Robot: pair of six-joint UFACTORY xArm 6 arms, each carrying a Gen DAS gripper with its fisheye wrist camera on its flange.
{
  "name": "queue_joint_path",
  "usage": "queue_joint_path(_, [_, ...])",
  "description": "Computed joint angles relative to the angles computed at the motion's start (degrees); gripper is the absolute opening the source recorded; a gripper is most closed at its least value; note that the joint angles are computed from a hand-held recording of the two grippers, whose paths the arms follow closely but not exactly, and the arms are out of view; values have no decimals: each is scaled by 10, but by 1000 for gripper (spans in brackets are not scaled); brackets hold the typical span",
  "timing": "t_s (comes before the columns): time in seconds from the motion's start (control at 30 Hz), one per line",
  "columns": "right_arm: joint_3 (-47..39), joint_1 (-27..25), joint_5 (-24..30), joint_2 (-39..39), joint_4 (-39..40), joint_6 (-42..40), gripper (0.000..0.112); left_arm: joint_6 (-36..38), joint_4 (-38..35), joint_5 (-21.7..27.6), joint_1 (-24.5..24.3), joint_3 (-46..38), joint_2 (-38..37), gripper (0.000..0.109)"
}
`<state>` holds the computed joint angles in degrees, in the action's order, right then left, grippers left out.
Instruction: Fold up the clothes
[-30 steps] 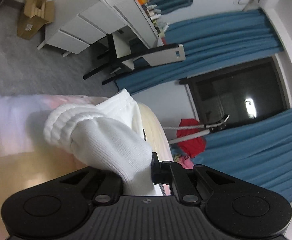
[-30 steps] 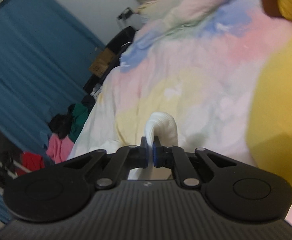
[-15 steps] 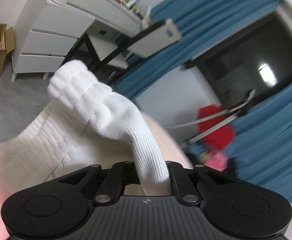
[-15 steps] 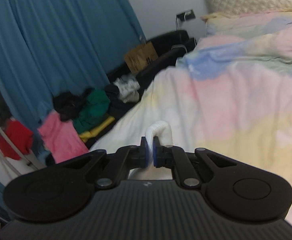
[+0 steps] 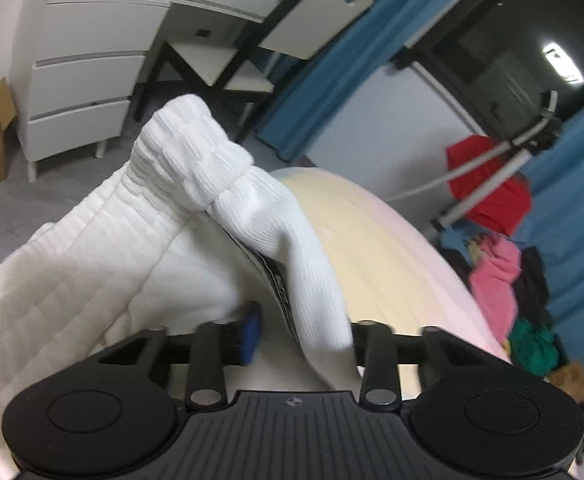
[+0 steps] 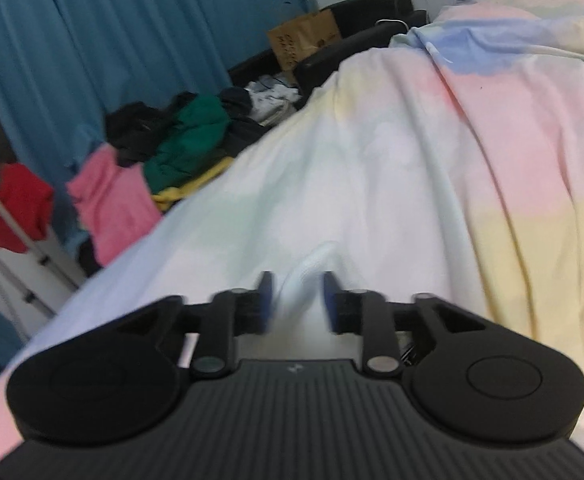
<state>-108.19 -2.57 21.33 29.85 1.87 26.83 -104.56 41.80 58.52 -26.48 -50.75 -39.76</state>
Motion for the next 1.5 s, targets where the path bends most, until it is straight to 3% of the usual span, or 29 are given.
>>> queue_joint_path(0.07, [73,0,-36,-54,81,-67,64,-17,18,19,-37,1,-20,53])
queue_joint_path(0.13, [168,7,-76,-124,186,-148,65,-61,53,61,-99,4,-42,68])
queue_joint_path(0.2, [252,15,-92,-193,299,-221,65,-123,92,113,-175,9,-59,73])
queue_joint_path(0.37, [419,23,-42,-345,516,-303,66,-338,117,233,-357,41,-97,84])
queue_joint_path(0.43, [447,9,35,-376,529,-284,67,-422,110,258,-412,64,-122,90])
queue_joint_path(0.5, [434,-10,145,-377,498,-242,66,-456,79,232,-419,91,-152,90])
queue_joint_path(0.6, [433,-15,212,-372,536,-230,66,-496,94,231,-439,111,-152,90])
queue_joint_path(0.77, [433,5,168,-336,637,-280,66,-551,140,187,-400,155,-156,89])
queue_joint_path(0.83, [424,16,121,-318,657,-304,65,-545,157,186,-381,163,-155,83])
queue_joint_path(0.97, [398,38,10,-277,716,-349,64,-555,183,192,-341,187,-161,59])
queue_joint_path(1.03, [374,44,-29,-251,740,-381,63,-579,186,206,-333,202,-174,40])
queue_joint_path(1.13, [334,50,-75,-212,756,-421,63,-610,196,215,-327,224,-198,26])
queue_joint_path(1.2, [310,54,-106,-189,730,-403,59,-612,212,238,-340,231,-211,16])
queue_joint_path(1.27, [283,52,-130,-163,725,-385,58,-609,231,251,-348,234,-222,12])
queue_joint_path(1.3, [270,50,-134,-152,729,-382,57,-604,246,231,-332,236,-223,11])
queue_joint_path(1.37, [251,47,-126,-136,721,-373,32,-586,258,237,-341,233,-228,10])
queue_joint_path(1.43, [256,43,-125,-142,707,-380,21,-587,271,279,-383,230,-234,9])
queue_joint_path(1.5, [267,39,-127,-155,694,-389,18,-604,280,344,-448,217,-232,8])
